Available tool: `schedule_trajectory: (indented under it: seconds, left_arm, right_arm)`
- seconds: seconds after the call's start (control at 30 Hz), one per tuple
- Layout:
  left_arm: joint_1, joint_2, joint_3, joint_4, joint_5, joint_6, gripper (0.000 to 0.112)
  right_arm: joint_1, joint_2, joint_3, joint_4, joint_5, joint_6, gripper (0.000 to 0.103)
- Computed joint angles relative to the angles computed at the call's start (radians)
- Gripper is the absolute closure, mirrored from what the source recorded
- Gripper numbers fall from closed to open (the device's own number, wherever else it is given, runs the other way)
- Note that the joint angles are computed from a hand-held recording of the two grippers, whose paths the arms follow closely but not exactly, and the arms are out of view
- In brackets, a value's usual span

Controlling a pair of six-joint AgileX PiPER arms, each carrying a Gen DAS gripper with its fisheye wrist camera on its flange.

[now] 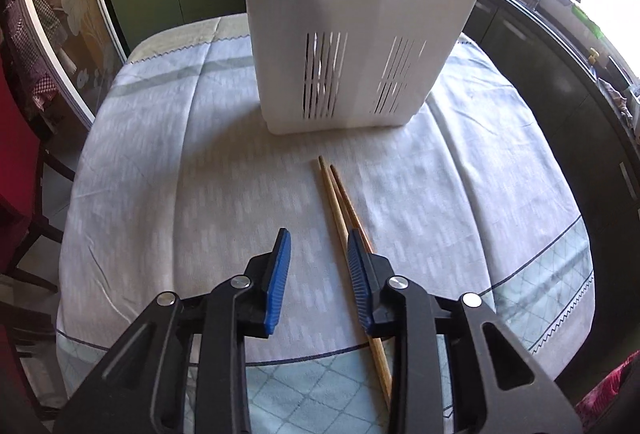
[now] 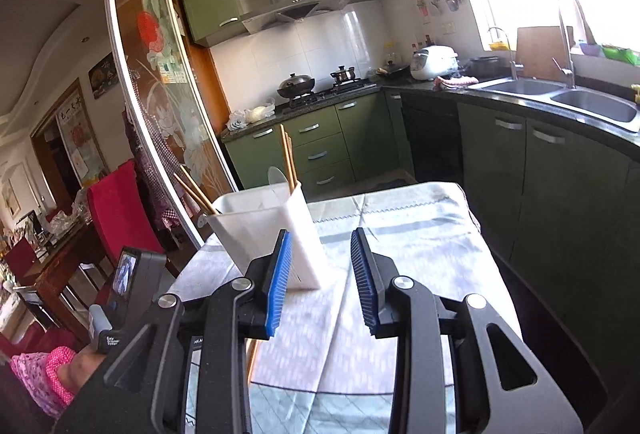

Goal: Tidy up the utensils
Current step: 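Grasp and lift a chopstick with the left gripper while the right moves to the last chopstick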

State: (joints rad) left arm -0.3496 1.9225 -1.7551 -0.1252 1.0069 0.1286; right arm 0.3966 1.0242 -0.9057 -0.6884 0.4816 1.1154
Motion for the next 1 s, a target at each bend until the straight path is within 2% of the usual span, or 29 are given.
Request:
schedule_trajectory:
  seconds: [0.1, 0.13, 0.27, 0.5, 0.67, 0.93, 1.0]
  left_arm:
    - [-0.024, 0.028, -0.012, 0.054, 0.002, -0.055, 0.085]
    - [-0.031, 0.037, -0.019, 0.067, 0.008, -0.073, 0.09]
    - [-0.049, 0.06, -0.038, 0.106, 0.033, -0.117, 0.093]
    - [-0.045, 0.093, -0.082, 0.071, 0.066, -0.131, 0.093]
    - [-0.048, 0.067, -0.073, 0.06, 0.053, -0.137, 0.093]
    - [-0.077, 0.097, -0.105, 0.074, 0.109, -0.139, 0.093]
    - [-0.086, 0.099, -0.101, 0.092, 0.1, -0.151, 0.093]
  right_arm:
    - [-0.036, -0.061, 0.091, 0.075, -0.043, -0.033, 0.072]
    - [-0.056, -0.077, 0.117, 0.117, -0.064, -0.062, 0.072]
    - [-0.128, -0.125, 0.18, 0.304, -0.112, -0.22, 0.072]
    - [-0.166, -0.138, 0.195, 0.411, -0.118, -0.311, 0.072]
    - [-0.165, -0.128, 0.193, 0.438, -0.114, -0.33, 0.072]
    - [-0.147, -0.098, 0.178, 0.442, -0.112, -0.328, 0.072]
    - [-0.148, -0.098, 0.177, 0.442, -0.109, -0.329, 0.068]
